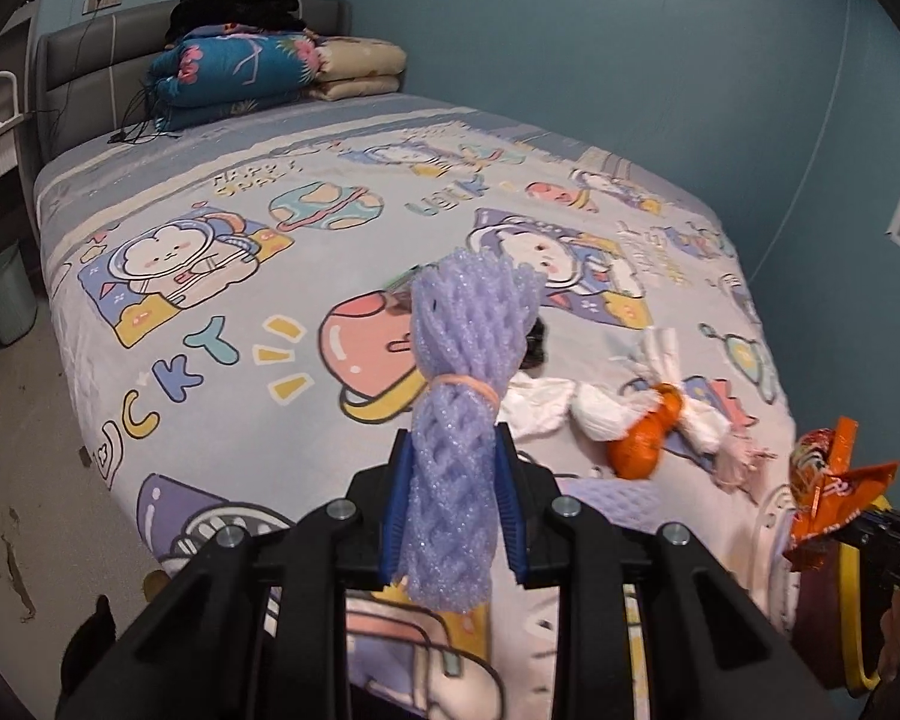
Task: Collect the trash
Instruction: 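Carry the purple net and orange wrapper over the bin with both tools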
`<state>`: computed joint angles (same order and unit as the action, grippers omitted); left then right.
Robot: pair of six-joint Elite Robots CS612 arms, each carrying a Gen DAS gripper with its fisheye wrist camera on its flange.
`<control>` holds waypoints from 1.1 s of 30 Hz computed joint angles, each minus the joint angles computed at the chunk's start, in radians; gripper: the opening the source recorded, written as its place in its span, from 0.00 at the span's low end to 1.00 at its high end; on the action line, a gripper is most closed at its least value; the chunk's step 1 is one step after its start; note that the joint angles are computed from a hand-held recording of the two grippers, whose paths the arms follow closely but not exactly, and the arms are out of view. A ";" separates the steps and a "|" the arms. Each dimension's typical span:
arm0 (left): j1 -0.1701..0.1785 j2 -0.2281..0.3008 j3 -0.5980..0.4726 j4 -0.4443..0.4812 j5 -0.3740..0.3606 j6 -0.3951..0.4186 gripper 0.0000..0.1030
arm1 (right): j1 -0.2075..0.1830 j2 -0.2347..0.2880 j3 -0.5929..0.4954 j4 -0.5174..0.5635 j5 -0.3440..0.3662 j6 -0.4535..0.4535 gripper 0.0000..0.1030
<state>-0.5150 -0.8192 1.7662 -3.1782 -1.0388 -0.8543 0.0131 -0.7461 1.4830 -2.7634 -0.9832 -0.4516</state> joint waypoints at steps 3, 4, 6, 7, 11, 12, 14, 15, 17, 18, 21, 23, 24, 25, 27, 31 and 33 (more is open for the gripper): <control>-0.022 -0.012 0.015 -0.023 0.020 0.014 0.24 | -0.011 -0.016 0.021 -0.017 0.013 -0.001 0.10; -0.026 -0.014 0.017 -0.028 0.021 0.016 0.24 | -0.016 -0.021 0.027 -0.021 0.019 0.001 0.10; -0.036 -0.020 0.026 -0.041 0.022 0.021 0.24 | -0.024 -0.029 0.036 -0.026 0.028 0.007 0.10; -0.039 -0.022 0.027 -0.042 0.023 0.023 0.24 | -0.027 -0.032 0.039 -0.028 0.029 0.009 0.10; -0.055 -0.035 0.037 -0.049 0.029 0.037 0.24 | -0.041 -0.041 0.053 -0.048 0.033 0.026 0.10; -0.059 -0.039 0.038 -0.045 0.034 0.043 0.24 | -0.044 -0.043 0.056 -0.050 0.036 0.030 0.10; -0.067 -0.045 0.041 -0.048 0.042 0.056 0.24 | -0.053 -0.049 0.064 -0.063 0.040 0.037 0.10; -0.071 -0.047 0.043 -0.051 0.045 0.064 0.24 | -0.056 -0.051 0.067 -0.070 0.040 0.041 0.10; -0.082 -0.054 0.044 -0.061 0.054 0.084 0.24 | -0.064 -0.056 0.072 -0.086 0.045 0.055 0.10; -0.086 -0.057 0.043 -0.070 0.055 0.095 0.24 | -0.068 -0.058 0.074 -0.094 0.047 0.063 0.10; -0.100 -0.060 0.035 -0.087 0.055 0.123 0.24 | -0.082 -0.064 0.083 -0.121 0.052 0.094 0.10; -0.107 -0.060 0.027 -0.100 0.049 0.144 0.24 | -0.089 -0.066 0.086 -0.130 0.053 0.104 0.10; -0.113 -0.059 0.021 -0.107 0.049 0.161 0.24 | -0.093 -0.067 0.087 -0.136 0.054 0.111 0.10; -0.115 -0.058 0.017 -0.113 0.046 0.171 0.24 | -0.097 -0.069 0.090 -0.143 0.054 0.119 0.10; -0.123 -0.056 0.007 -0.125 0.038 0.192 0.24 | -0.104 -0.069 0.091 -0.148 0.055 0.129 0.10; -0.135 -0.049 -0.016 -0.137 0.016 0.230 0.24 | -0.120 -0.071 0.098 -0.170 0.058 0.155 0.10; -0.143 -0.046 -0.027 -0.136 0.014 0.248 0.24 | -0.129 -0.073 0.102 -0.186 0.058 0.170 0.10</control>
